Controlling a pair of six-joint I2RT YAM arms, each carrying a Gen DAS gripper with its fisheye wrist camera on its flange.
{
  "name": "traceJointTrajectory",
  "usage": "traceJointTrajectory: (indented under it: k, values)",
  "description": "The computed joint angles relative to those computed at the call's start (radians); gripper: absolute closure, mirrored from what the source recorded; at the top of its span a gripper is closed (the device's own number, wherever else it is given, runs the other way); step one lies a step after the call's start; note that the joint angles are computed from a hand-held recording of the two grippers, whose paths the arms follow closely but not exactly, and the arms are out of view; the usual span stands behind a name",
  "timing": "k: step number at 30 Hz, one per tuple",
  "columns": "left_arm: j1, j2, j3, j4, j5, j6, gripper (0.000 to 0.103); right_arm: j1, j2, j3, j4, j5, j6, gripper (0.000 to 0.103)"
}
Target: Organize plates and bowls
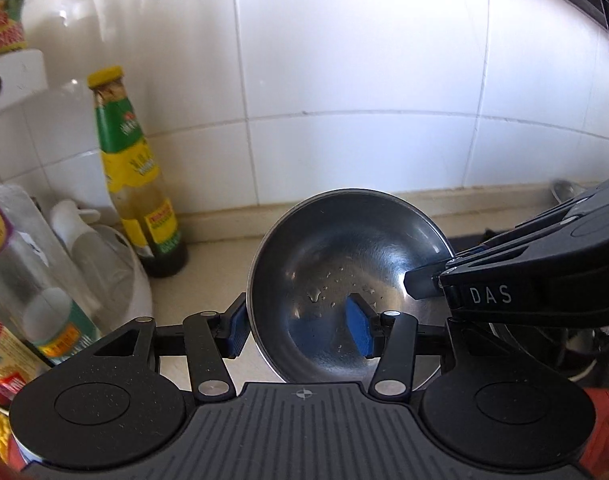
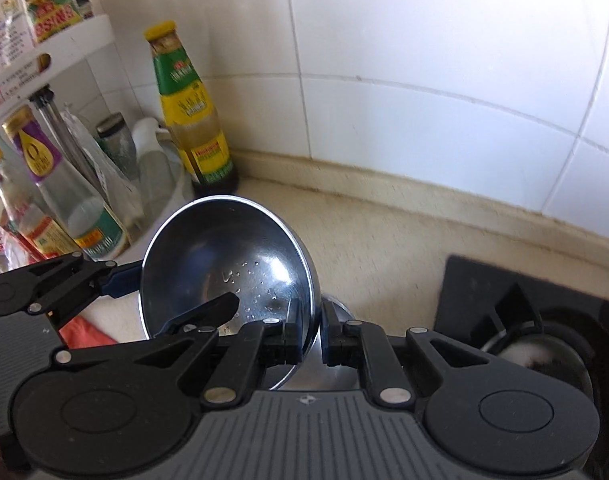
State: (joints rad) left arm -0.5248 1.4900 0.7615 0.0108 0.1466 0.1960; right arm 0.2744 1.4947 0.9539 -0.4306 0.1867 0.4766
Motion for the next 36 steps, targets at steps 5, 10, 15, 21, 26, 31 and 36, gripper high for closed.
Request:
traceJointTrajectory:
  k: [5, 10, 15, 21, 26, 31, 36]
  values:
    - [-0.019, 0.059, 0.005, -0.008, 0.006, 0.013, 0.047, -0.007, 0.012, -0.030, -0.014, 0.013, 0.033, 0.089]
    - [-0.028, 0.109, 0.011, 0.009, -0.001, 0.014, 0.050, 0.000, 0.011, -0.066, 0.039, 0.085, -0.003, 0.089]
    - [-0.016, 0.129, 0.027, 0.018, -0.008, 0.018, 0.050, 0.004, 0.042, -0.070, 0.063, 0.123, -0.036, 0.089]
    - [0.066, 0.094, 0.003, 0.037, 0.070, 0.074, 0.034, -0.028, 0.020, -0.093, 0.112, 0.076, -0.035, 0.089]
    - [0.150, 0.087, -0.031, 0.048, 0.191, 0.199, 0.021, -0.062, 0.040, -0.085, 0.143, 0.011, -0.053, 0.086]
    - [0.163, 0.097, -0.058, 0.056, 0.213, 0.328, 0.014, -0.119, 0.067, -0.092, 0.193, -0.115, -0.058, 0.068]
    - [0.164, 0.124, -0.062, 0.084, 0.221, 0.340, 0.012, -0.109, 0.086, -0.081, 0.202, -0.121, -0.108, 0.066]
